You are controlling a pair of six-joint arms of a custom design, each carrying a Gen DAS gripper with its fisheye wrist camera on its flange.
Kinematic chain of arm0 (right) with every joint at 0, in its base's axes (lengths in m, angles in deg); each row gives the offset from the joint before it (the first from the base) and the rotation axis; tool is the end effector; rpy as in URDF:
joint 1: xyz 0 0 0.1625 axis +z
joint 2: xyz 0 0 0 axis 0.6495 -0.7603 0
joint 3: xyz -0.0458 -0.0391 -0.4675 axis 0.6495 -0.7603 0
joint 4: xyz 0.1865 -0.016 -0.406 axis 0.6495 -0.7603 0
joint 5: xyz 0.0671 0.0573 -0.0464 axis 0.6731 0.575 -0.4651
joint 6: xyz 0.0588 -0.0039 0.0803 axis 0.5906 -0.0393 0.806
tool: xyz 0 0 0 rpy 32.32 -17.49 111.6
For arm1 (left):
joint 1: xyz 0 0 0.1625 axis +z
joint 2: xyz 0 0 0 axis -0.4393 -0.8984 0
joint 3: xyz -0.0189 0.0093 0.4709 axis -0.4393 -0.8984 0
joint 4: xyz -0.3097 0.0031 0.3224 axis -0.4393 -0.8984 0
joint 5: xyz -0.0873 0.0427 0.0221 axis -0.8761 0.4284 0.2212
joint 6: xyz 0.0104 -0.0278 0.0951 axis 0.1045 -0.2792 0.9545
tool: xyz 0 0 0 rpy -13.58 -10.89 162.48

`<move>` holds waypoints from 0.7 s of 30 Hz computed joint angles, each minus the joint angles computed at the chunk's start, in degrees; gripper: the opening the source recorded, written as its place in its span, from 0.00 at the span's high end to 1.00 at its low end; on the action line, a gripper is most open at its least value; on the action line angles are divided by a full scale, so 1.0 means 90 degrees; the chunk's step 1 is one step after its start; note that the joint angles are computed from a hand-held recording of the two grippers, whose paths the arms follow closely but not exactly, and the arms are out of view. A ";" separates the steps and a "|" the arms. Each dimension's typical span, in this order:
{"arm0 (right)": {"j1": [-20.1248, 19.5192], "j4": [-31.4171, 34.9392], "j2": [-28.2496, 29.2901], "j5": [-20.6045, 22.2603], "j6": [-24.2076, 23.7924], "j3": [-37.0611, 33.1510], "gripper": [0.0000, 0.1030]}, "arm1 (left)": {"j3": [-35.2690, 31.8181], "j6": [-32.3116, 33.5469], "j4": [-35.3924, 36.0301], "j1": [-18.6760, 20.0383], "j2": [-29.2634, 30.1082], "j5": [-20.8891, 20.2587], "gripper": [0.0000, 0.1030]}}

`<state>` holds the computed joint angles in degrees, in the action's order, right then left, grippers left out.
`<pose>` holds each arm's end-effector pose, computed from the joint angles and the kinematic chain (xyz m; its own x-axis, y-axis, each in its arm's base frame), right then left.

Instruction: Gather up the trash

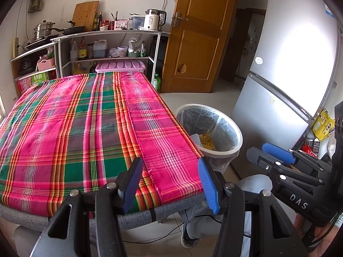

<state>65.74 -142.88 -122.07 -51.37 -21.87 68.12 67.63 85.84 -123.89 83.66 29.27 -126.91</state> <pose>0.2940 -0.6939 0.1233 -0.7234 -0.2890 0.6270 -0.6395 0.6227 -0.4509 -0.1854 -0.6635 0.2529 -0.8266 0.0963 -0.5546 0.4767 0.6435 -0.5988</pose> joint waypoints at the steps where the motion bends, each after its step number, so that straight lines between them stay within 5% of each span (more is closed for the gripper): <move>1: 0.0001 -0.0009 0.0000 -0.0002 -0.0004 -0.0003 0.59 | 0.0000 -0.0004 0.0003 -0.0001 0.0000 -0.0003 0.45; 21: 0.0002 0.0029 0.0000 -0.0030 -0.0001 -0.0004 0.58 | 0.0028 0.0051 0.0028 0.0002 -0.0024 -0.0051 0.45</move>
